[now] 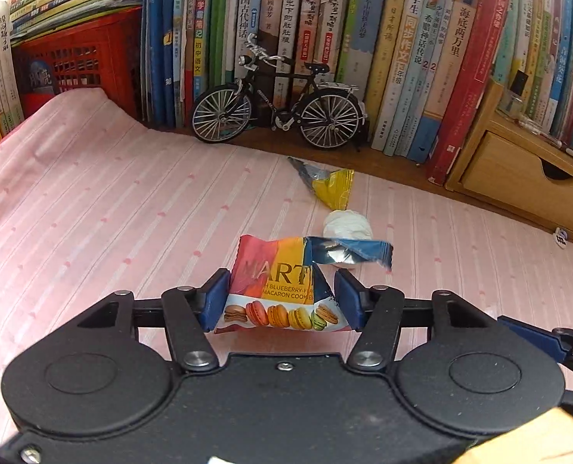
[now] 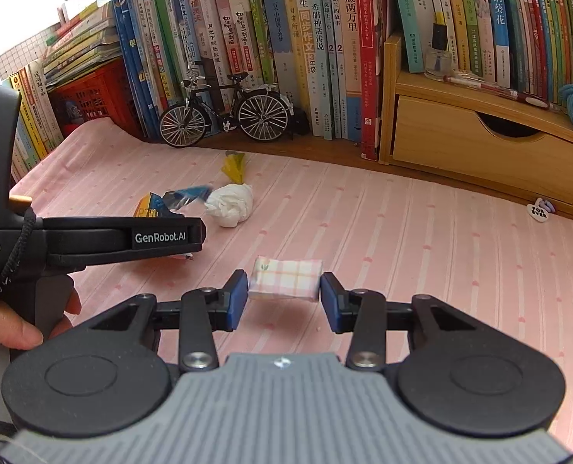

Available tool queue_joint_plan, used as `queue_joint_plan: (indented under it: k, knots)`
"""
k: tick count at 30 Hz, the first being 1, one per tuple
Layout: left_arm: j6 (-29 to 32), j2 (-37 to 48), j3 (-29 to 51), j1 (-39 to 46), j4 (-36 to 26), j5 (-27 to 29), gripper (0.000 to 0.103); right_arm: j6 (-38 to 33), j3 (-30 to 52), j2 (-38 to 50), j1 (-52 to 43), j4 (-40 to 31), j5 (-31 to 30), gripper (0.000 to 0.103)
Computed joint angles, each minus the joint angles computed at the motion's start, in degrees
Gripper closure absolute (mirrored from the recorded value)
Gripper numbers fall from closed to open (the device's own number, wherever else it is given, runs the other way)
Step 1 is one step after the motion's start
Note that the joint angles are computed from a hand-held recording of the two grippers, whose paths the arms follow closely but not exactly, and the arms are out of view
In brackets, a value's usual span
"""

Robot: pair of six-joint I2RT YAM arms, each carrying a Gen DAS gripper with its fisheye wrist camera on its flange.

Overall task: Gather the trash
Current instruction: 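Carry the snack bag and checked packet over the black trash bin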

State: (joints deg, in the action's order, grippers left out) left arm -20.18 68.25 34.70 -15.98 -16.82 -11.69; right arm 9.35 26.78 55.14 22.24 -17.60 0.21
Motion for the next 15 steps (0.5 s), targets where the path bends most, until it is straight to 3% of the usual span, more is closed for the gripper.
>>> queue_joint_plan:
  k: [1, 2, 15]
  knots:
    - [0.33, -0.86, 0.01, -0.58, -0.60, -0.27, 0.051, 0.06, -0.04, -0.33, 0.03, -0.19, 0.01, 0.056]
    - [0.65, -1.80, 0.10, -1.22, -1.43, -0.52, 0.061, 0.07, -0.10, -0.76, -0.07, -0.46, -0.04, 0.056]
    - [-3.82, -18.54, 1.73, -9.02, -18.27, -4.20, 0.063, 4.84, 2.13, -14.65, 2.55, -15.08, 4.03, 0.056]
